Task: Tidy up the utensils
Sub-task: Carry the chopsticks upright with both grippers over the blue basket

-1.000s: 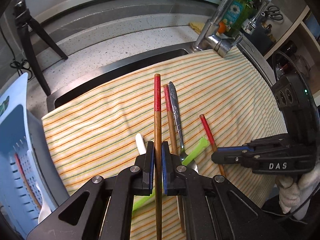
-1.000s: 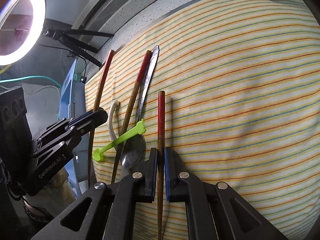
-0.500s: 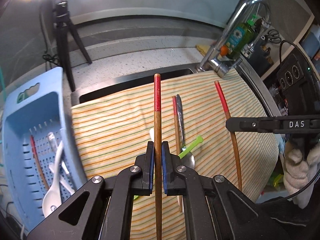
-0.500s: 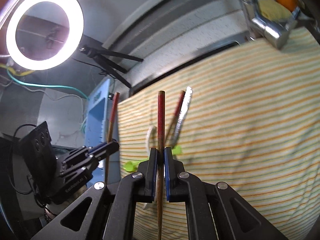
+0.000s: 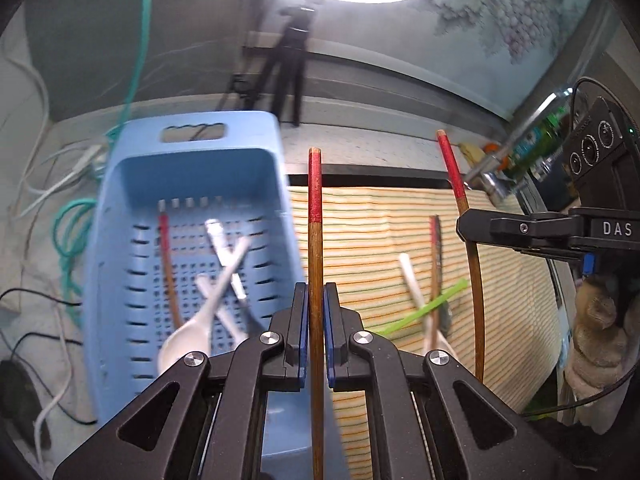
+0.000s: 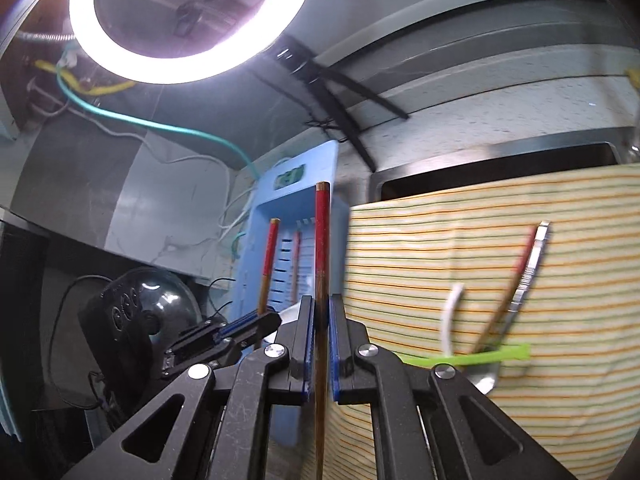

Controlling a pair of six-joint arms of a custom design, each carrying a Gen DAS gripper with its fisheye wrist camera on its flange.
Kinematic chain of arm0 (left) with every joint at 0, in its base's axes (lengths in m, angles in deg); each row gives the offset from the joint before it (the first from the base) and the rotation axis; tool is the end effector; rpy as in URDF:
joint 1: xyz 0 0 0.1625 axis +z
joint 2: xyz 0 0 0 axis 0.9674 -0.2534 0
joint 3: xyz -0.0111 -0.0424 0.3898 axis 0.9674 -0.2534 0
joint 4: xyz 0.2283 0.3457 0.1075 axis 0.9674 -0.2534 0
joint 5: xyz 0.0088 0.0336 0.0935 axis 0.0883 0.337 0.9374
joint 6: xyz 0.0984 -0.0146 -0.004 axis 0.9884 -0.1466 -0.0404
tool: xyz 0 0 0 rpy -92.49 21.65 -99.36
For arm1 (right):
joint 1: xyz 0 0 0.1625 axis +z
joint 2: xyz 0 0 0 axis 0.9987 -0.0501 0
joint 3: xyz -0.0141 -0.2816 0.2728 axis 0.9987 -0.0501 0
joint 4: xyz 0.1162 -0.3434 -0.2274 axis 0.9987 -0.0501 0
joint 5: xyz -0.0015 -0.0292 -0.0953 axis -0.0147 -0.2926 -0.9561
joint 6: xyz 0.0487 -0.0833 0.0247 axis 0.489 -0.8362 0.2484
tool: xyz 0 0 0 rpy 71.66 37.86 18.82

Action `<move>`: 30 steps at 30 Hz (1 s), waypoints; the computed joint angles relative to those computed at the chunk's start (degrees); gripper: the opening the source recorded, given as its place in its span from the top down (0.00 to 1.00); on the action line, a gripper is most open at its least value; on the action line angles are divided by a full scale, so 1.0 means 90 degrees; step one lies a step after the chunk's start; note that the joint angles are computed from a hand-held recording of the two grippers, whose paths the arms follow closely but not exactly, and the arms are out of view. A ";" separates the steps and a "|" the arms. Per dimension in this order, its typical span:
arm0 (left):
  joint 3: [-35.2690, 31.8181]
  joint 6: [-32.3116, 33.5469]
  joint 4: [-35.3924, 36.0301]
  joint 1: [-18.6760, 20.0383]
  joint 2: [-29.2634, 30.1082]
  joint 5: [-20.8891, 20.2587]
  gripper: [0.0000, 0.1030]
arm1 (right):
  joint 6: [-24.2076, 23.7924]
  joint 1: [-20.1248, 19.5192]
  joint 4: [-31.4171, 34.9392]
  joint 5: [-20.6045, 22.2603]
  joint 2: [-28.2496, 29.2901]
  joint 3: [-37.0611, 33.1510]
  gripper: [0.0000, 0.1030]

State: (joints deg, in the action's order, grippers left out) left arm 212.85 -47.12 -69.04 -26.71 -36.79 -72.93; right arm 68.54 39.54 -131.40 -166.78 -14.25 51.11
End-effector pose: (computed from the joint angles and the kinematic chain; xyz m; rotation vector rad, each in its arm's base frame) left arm -0.0718 -0.3436 0.3355 0.8437 2.6366 -0.3047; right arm 0.3599 -0.3141 0.0611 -0.1422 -3.0147 0.7601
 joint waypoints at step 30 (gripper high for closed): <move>-0.0618 0.0482 -0.1137 0.1561 0.1276 0.0199 0.95 | -0.0499 -0.0313 0.1158 -0.0184 0.2225 -0.2291 0.94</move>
State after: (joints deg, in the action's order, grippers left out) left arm 207.29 -42.78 -79.28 -12.66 -25.31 -71.14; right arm 64.04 36.73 -120.98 -168.44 5.78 30.49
